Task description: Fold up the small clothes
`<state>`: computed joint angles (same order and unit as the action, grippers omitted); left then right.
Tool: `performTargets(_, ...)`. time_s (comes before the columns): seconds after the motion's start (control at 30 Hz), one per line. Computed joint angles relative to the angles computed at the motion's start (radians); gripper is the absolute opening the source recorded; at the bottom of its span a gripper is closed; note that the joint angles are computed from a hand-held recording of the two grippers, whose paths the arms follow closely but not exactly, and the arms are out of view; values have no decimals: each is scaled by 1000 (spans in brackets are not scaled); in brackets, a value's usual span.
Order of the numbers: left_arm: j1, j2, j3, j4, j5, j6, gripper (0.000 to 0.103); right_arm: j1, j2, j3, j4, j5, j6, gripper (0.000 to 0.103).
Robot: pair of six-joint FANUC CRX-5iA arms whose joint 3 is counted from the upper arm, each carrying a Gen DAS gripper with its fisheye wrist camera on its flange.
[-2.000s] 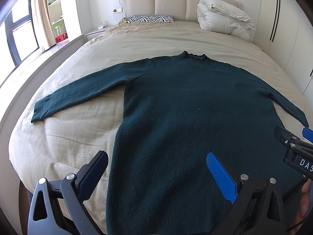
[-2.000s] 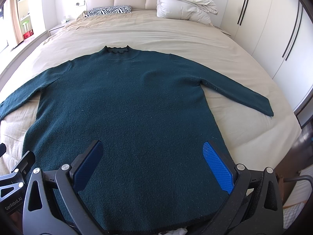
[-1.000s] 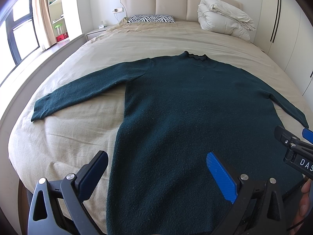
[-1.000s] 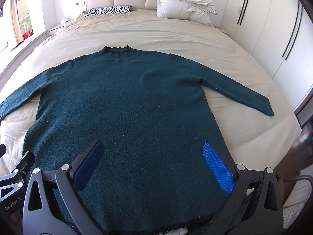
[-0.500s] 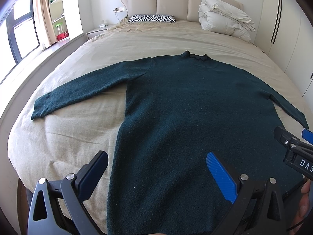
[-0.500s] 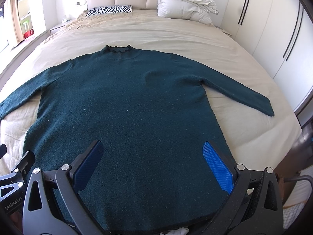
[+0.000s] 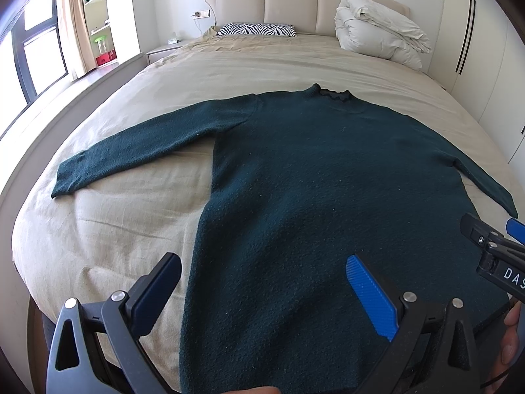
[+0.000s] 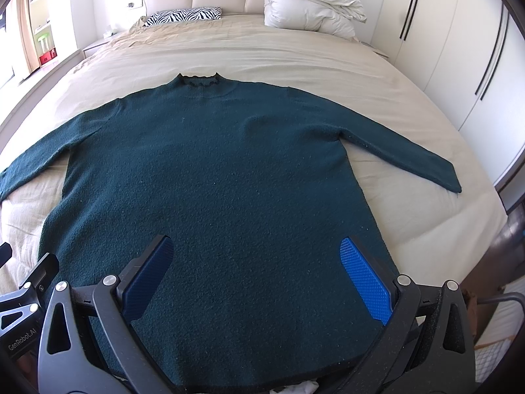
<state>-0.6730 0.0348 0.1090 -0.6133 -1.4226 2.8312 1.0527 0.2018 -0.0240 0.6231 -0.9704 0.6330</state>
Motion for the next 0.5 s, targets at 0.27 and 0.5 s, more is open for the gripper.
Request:
performTargets(0.27,60,-71,-94,65,111,38,103,-5,4,3,-26,16,4,103)
performTargets(0.5,157,-249,-236,5,138,172,103,-23,-7,15,-85,117,21,103)
